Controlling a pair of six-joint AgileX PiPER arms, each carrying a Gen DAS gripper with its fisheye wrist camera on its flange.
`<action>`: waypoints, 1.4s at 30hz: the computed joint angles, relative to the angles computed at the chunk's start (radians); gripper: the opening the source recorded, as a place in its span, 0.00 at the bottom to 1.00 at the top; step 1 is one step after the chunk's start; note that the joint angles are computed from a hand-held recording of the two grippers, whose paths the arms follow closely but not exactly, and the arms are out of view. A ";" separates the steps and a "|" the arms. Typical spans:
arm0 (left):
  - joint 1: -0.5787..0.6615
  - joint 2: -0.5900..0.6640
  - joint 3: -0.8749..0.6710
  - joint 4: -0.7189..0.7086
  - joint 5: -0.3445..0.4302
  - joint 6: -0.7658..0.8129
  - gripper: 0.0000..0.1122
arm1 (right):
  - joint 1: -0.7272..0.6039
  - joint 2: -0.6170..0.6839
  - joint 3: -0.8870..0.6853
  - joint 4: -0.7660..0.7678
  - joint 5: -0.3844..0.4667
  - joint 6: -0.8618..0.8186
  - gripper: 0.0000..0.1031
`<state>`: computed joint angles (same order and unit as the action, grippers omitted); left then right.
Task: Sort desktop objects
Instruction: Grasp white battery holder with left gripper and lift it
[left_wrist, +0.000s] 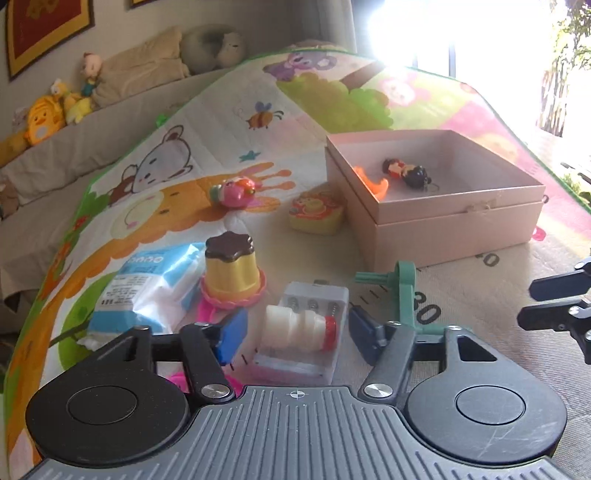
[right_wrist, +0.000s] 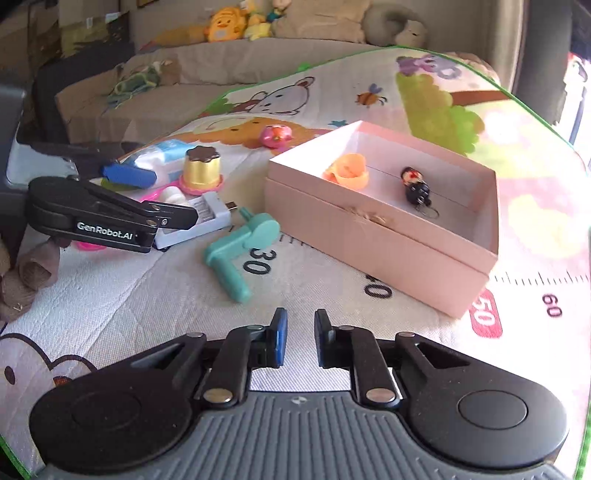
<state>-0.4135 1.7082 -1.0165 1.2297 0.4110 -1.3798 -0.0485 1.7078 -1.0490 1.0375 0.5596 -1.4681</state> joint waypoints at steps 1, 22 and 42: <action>0.006 0.007 -0.006 -0.023 -0.001 0.017 0.47 | -0.009 0.005 0.007 0.026 -0.002 -0.010 0.34; 0.052 -0.129 0.109 0.078 -0.086 -0.003 0.75 | 0.213 0.077 -0.041 0.074 -0.106 -0.109 0.29; 0.008 -0.075 0.086 -0.324 -0.165 0.474 0.48 | -0.034 0.004 0.074 0.259 -0.100 -0.159 0.76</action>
